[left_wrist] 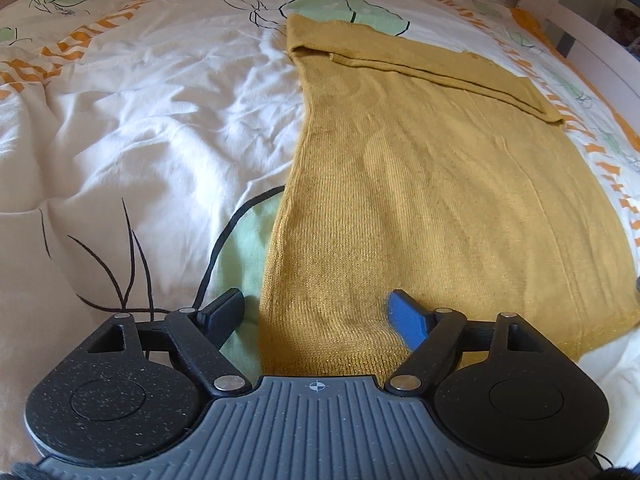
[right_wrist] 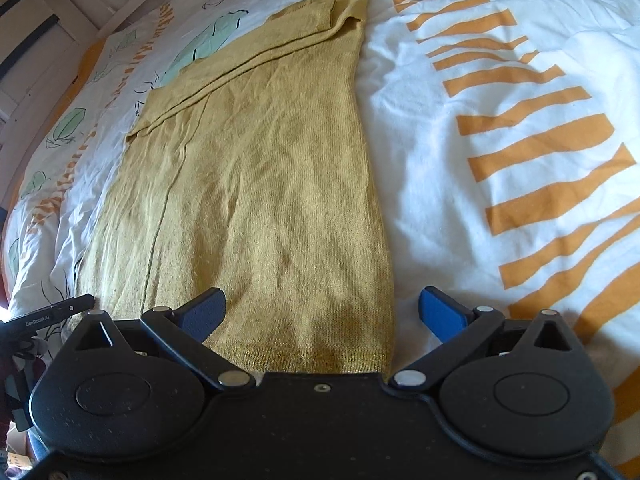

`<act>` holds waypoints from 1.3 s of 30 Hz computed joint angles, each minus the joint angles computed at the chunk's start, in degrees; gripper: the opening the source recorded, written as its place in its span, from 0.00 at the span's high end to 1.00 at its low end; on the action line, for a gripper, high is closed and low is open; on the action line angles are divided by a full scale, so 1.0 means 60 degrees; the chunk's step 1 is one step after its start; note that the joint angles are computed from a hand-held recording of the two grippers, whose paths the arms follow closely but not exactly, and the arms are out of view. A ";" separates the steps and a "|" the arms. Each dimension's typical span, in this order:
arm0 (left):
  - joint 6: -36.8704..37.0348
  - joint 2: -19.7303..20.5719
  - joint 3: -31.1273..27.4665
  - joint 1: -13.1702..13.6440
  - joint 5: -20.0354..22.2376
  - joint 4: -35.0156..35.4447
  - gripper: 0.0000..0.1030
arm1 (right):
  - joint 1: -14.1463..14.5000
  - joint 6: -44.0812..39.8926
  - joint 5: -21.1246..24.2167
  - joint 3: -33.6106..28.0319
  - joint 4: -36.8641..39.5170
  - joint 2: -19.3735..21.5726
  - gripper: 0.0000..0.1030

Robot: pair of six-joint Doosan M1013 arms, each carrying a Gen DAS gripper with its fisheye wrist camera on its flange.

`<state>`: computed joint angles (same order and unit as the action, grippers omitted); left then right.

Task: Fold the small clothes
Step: 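Move both grippers down to the hem of the sweater dress, then grasp the hem with the left gripper while the right gripper grasps it too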

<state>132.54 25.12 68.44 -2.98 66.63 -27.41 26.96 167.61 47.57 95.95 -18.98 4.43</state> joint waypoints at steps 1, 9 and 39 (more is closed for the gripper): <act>0.0039 -0.0004 0.0019 -0.0011 -0.0009 0.0004 0.20 | 0.0009 -0.0019 -0.0014 0.0006 -0.0004 0.0001 0.00; 0.0243 0.0026 0.0123 -0.0116 -0.0046 -0.0071 0.01 | -0.0009 0.0124 -0.0512 0.0229 -0.0171 -0.0064 0.00; -0.0093 0.0573 -0.1008 0.0182 0.1643 -0.0346 0.56 | -0.0372 -0.1435 -0.1465 0.0590 0.1896 -0.0452 0.00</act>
